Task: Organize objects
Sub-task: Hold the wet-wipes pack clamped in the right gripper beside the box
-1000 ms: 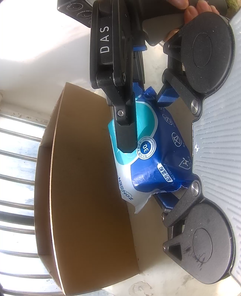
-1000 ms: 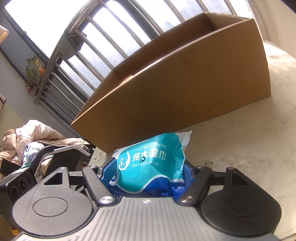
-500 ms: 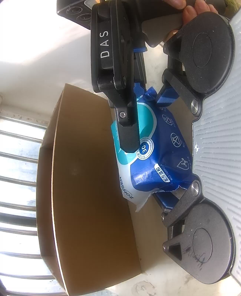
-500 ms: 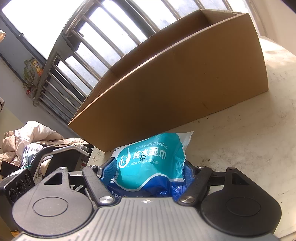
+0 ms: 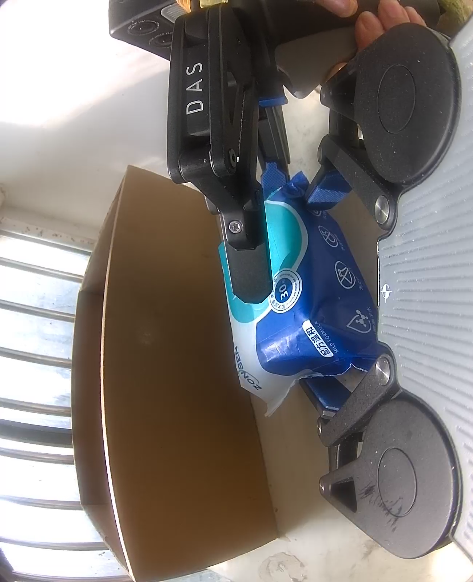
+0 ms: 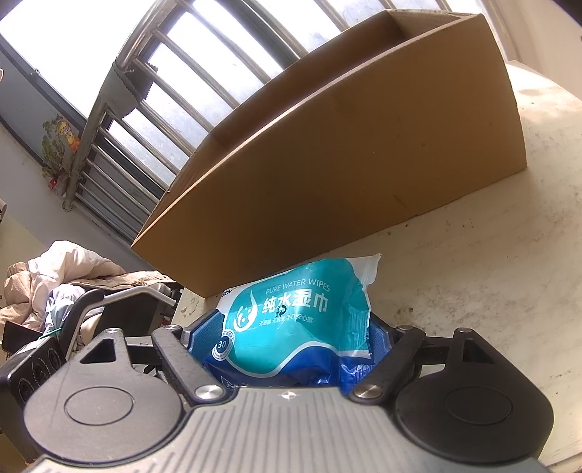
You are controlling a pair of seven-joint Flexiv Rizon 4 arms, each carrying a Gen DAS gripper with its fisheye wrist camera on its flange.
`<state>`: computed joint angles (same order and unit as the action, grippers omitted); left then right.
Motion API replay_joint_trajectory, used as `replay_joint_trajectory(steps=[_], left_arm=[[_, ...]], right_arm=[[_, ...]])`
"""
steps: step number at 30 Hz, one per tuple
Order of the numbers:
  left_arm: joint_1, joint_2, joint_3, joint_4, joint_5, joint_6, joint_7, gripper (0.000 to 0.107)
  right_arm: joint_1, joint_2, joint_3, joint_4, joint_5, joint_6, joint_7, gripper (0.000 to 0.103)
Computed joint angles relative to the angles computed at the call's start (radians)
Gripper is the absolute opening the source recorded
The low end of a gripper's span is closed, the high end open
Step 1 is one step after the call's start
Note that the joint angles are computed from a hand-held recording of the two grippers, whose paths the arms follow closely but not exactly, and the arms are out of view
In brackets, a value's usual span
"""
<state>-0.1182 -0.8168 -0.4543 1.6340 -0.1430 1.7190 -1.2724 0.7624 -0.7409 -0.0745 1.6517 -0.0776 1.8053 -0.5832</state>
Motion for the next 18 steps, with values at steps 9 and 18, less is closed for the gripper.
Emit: replay_joint_trajectory(steps=[9,18], left_arm=[[-0.002,-0.003,0.003,-0.005,0.001,-0.002,-0.001,0.096],[-0.003,-0.006,0.003,-0.01,0.0,-0.003,0.001,0.096]], right_arm=[[-0.011,-0.003,0.012,-0.004,-0.001,-0.002,0.002,0.084],[-0.012,-0.006,0.014,-0.008,-0.002,-0.006,0.008,0.085]])
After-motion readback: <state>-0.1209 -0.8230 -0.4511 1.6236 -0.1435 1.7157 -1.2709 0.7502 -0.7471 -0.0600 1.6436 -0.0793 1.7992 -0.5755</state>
